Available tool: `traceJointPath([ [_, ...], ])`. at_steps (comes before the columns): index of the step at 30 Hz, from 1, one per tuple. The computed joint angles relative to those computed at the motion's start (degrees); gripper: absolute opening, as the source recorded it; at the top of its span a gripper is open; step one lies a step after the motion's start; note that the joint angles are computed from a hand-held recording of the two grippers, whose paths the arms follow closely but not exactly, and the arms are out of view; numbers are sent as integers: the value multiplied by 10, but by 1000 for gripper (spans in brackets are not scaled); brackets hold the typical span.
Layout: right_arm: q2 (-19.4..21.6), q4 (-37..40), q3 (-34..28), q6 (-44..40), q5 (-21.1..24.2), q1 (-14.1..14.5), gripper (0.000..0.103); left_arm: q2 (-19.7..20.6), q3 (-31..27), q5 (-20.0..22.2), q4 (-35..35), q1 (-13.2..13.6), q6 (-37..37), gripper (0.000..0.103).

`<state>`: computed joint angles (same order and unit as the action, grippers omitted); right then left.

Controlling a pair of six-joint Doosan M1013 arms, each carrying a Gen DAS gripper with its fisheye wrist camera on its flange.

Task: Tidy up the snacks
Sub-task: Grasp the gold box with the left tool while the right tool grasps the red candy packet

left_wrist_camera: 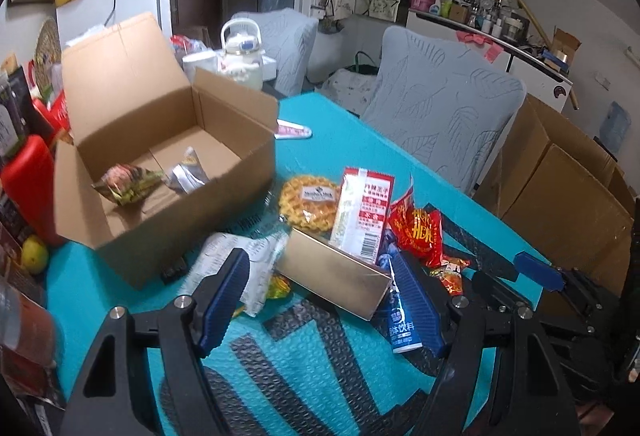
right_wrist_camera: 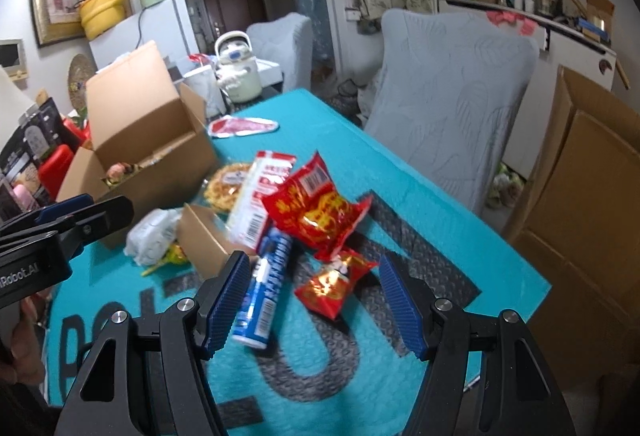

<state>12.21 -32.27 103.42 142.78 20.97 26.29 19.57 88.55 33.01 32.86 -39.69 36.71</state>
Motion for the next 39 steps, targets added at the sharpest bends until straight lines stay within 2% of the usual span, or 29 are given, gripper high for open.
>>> traceJointPath([
  [6, 22, 82, -10, -80, 6, -16, 68, 26, -14, -4, -29, 3, 4, 74],
  [10, 35, 148, -16, -137, 6, -26, 68, 45, -32, 7, -84, 11, 41, 74],
  [13, 44, 162, -22, -157, 10, -29, 68, 57, -43, 11, -121, 17, 62, 74],
  [18, 55, 197, -31, -187, 18, -35, 68, 75, -62, 46, -114, 13, 72, 74],
  [23, 61, 241, -31, -228, 16, -43, 67, 82, -64, 48, -185, 23, 101, 74],
  [28, 60, 243, -28, -242, 6, -43, 58, 99, -77, 76, -267, 33, 152, 74],
  [33, 57, 256, -22, -265, -3, -42, 48, 95, -72, 66, -233, 27, 136, 74],
  [35, 55, 260, -19, -273, -5, -41, 44, 92, -67, 60, -222, 24, 133, 69],
  [37, 53, 253, -16, -264, -8, -40, 41, 88, -61, 54, -218, 22, 135, 58],
  [39, 50, 233, -11, -243, -10, -38, 40, 84, -56, 55, -199, 17, 129, 51],
])
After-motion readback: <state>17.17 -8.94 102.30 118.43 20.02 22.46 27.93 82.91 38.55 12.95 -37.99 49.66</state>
